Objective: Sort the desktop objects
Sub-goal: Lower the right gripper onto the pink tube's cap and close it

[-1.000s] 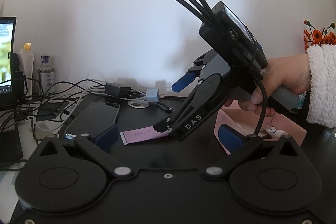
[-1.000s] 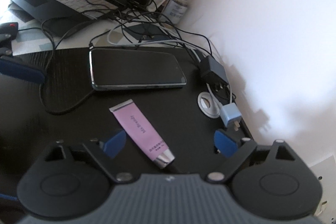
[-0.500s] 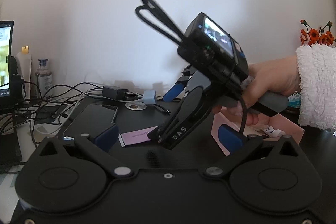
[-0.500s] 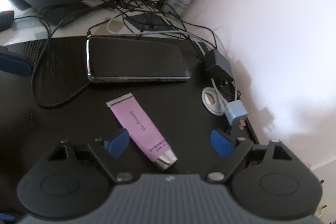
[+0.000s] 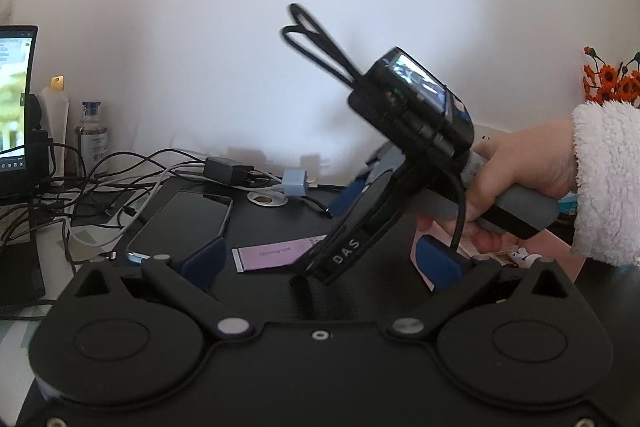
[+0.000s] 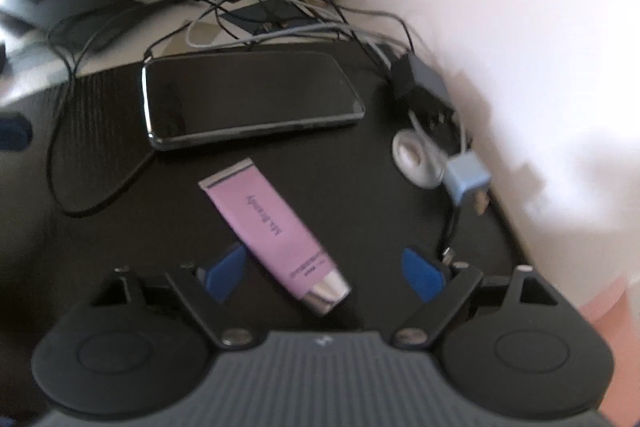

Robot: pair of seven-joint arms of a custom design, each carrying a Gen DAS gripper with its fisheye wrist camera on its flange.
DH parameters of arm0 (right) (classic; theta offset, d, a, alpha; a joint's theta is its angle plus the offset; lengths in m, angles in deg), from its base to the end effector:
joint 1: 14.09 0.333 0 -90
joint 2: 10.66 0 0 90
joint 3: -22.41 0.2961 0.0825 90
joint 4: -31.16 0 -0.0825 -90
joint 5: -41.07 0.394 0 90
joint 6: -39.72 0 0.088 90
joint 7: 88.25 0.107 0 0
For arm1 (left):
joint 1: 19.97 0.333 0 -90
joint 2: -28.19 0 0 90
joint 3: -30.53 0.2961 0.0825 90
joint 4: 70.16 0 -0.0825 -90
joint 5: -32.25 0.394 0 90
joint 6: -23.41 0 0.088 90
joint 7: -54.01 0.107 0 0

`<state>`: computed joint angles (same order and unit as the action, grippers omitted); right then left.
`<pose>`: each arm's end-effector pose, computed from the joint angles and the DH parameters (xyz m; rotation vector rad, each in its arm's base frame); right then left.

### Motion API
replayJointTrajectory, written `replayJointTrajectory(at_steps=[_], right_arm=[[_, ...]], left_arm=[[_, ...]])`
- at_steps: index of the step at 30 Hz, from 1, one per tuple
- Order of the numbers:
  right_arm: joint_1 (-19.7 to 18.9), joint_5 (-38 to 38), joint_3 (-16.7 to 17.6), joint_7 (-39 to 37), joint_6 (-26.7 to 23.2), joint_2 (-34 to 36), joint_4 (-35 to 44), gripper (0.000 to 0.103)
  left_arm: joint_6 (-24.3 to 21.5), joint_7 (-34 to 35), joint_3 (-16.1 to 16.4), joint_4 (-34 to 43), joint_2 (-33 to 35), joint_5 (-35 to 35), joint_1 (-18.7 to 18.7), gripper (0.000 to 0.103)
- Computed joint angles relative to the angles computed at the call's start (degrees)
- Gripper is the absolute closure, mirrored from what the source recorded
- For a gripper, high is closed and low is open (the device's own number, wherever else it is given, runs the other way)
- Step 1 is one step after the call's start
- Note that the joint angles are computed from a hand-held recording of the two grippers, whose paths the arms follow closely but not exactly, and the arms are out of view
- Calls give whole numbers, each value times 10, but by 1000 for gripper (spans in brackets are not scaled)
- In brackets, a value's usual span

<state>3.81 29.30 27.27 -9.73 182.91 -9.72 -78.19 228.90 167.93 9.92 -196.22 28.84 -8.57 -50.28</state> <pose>0.5690 0.2398 0.5263 -2.4826 1.1164 -0.6882 0.4139 -0.3785 0.4999 -1.1843 1.8435 -1.5107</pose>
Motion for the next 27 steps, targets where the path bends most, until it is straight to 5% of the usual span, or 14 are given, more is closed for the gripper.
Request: replayJointTrajectory(at_steps=[4,16,22,27], right_arm=[[-7,77,-4,-16,-29,-9,0,42],[-6,82,-1,7,-33,-2,9,41],[-8,89,-4,70,-78,-13,12,71],[-15,111,-7,112,-128,-35,4,77]], left_arm=[[-2,5,0,0,0,0,-1,0],[-2,-19,2,-3,-2,10,3,0],[1,-18,0,-5,-3,9,4,0],[3,-10,-2,-7,-4,17,3,0]])
